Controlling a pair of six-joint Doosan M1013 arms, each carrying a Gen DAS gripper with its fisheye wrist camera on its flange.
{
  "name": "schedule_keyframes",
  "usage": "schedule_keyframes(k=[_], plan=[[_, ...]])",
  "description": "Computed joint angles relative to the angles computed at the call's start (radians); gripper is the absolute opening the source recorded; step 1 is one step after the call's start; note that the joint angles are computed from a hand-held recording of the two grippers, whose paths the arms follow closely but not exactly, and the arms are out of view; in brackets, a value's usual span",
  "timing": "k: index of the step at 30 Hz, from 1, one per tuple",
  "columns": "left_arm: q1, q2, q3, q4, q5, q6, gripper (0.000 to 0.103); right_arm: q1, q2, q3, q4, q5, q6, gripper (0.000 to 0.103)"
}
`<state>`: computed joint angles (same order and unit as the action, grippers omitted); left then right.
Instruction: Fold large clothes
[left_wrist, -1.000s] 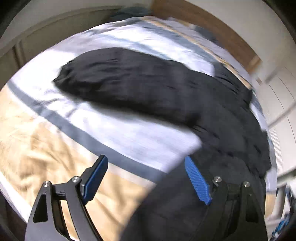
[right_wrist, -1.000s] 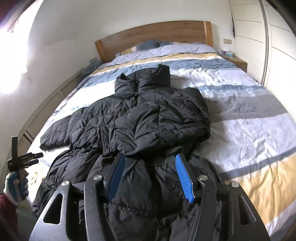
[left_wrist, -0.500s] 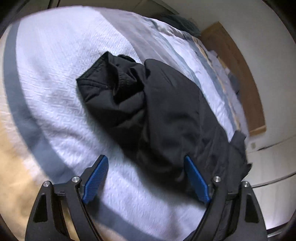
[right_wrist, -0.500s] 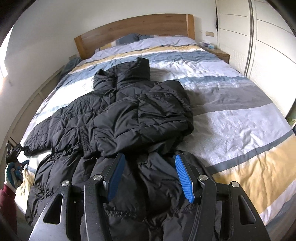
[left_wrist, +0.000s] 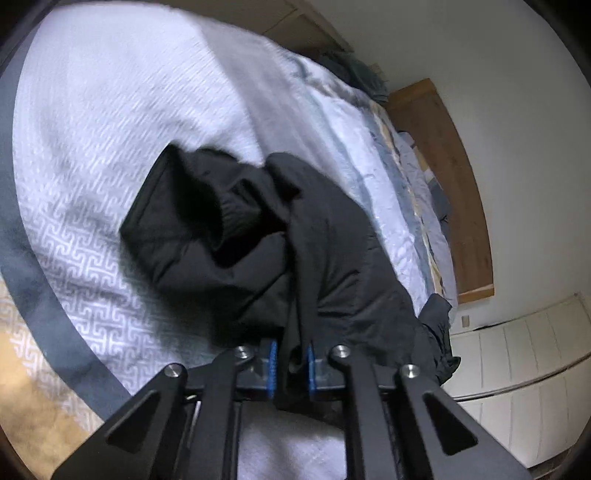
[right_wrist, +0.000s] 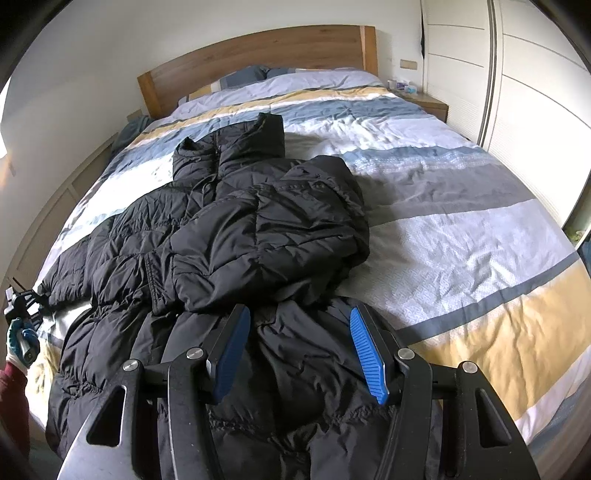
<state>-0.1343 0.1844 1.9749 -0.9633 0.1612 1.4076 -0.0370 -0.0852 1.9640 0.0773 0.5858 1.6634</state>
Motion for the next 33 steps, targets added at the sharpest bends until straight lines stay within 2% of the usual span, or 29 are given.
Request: schedule_keyframes(k=[1, 5, 7, 9, 12, 13, 15, 24, 29, 33], plan=[[-0.009, -0.008, -0.007, 0.095, -0.005, -0.074, 0.009, -0.001, -0.002, 0.002, 0.003, -0.002, -0.002, 0.056], [-0.044, -0.044, -0.024, 0.296, -0.017, -0.2, 0.008, -0.02, -0.017, 0.014, 0.046, -0.017, -0.035, 0.056], [-0.071, -0.062, -0.038, 0.509, -0.016, -0.364, 0.008, -0.031, -0.025, 0.02, 0.07, -0.025, -0.052, 0.056], [-0.094, -0.079, -0.042, 0.62, -0.017, -0.443, 0.008, -0.043, -0.035, 0.029, 0.095, -0.034, -0.071, 0.056], [-0.141, -0.1, -0.056, 0.805, -0.006, -0.574, 0.008, -0.054, -0.047, 0.04, 0.105, -0.045, -0.09, 0.056], [-0.164, -0.104, -0.069, 0.918, 0.007, -0.659, 0.008, -0.061, -0.053, 0.047, 0.128, -0.049, -0.114, 0.056], [-0.202, -0.107, -0.089, 1.017, 0.027, -0.719, 0.008, -0.075, -0.062, 0.056, 0.174, -0.052, -0.152, 0.056], [-0.342, -0.063, -0.191, 1.093, 0.084, -0.703, 0.008, -0.152, -0.099, 0.092, 0.333, -0.05, -0.302, 0.056], [-0.422, -0.007, -0.265, 1.113, 0.168, -0.687, 0.008, -0.198, -0.122, 0.111, 0.417, -0.051, -0.38, 0.056], [-0.459, 0.042, -0.311, 1.11, 0.22, -0.654, 0.008, -0.233, -0.132, 0.126, 0.465, -0.043, -0.423, 0.056]])
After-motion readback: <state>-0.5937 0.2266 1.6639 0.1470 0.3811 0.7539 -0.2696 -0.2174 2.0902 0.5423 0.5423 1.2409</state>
